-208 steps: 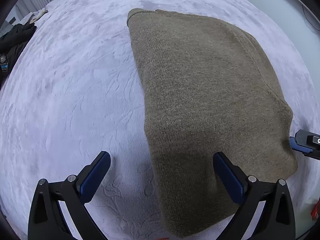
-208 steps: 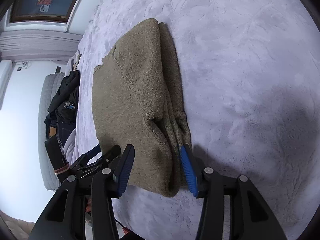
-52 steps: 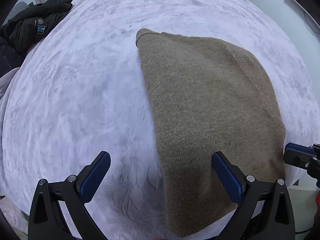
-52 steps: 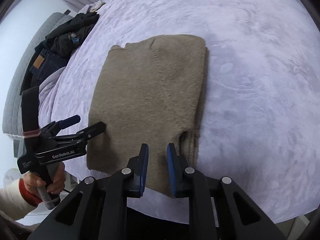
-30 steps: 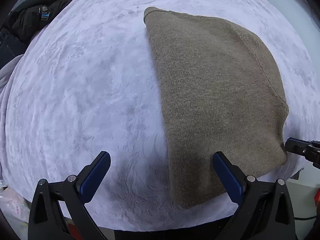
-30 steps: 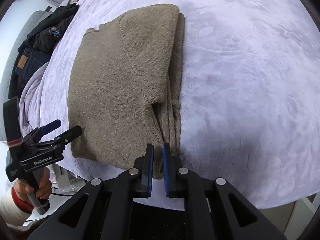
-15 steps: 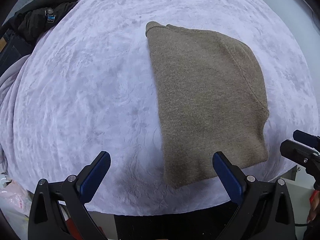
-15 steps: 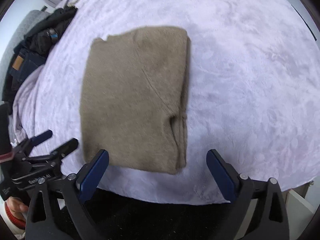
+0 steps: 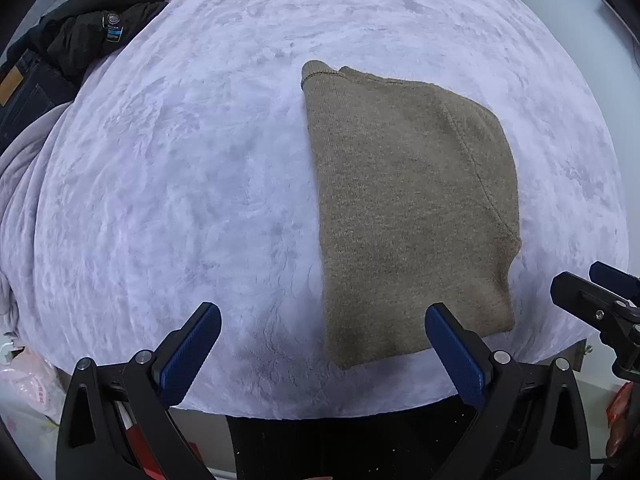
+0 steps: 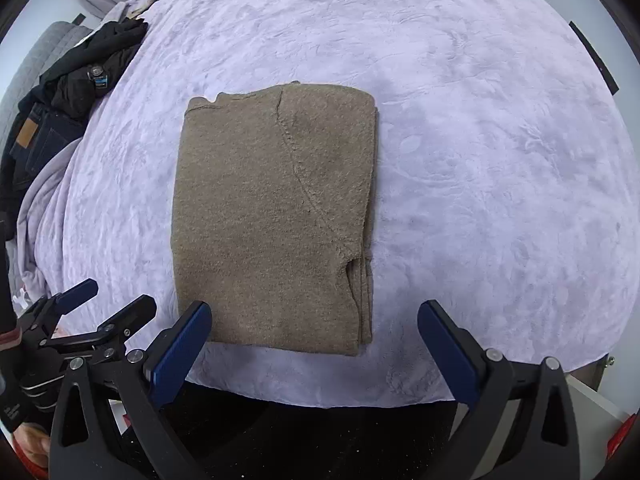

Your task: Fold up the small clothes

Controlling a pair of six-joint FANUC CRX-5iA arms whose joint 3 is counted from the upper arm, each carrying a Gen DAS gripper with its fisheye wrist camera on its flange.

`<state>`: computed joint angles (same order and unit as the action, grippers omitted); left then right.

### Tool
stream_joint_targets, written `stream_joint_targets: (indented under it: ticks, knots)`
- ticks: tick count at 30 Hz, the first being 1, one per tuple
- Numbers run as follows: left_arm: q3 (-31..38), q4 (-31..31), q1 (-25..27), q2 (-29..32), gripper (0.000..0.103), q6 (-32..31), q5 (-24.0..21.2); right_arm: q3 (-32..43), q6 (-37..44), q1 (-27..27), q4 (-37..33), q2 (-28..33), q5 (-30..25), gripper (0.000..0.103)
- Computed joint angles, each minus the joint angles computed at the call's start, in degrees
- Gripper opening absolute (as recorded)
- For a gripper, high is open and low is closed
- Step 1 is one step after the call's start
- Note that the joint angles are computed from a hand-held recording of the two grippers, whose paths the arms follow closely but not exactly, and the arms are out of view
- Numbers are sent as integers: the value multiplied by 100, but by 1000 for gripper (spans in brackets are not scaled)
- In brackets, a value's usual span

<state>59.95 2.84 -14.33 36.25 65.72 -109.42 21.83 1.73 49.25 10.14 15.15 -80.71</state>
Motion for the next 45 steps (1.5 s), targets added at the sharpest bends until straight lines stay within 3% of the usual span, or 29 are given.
stream_joint_targets:
  ticks: [8, 21, 45]
  knots:
    - [483, -45, -59, 219, 102, 61, -189, 270, 10, -83, -126, 103, -316, 102]
    - [1032, -55, -72, 534, 102, 153, -442, 341, 34, -145, -215, 133, -325, 102]
    - [885, -93, -102, 435, 102, 197, -394, 370, 146, -208, -297, 140, -282, 102]
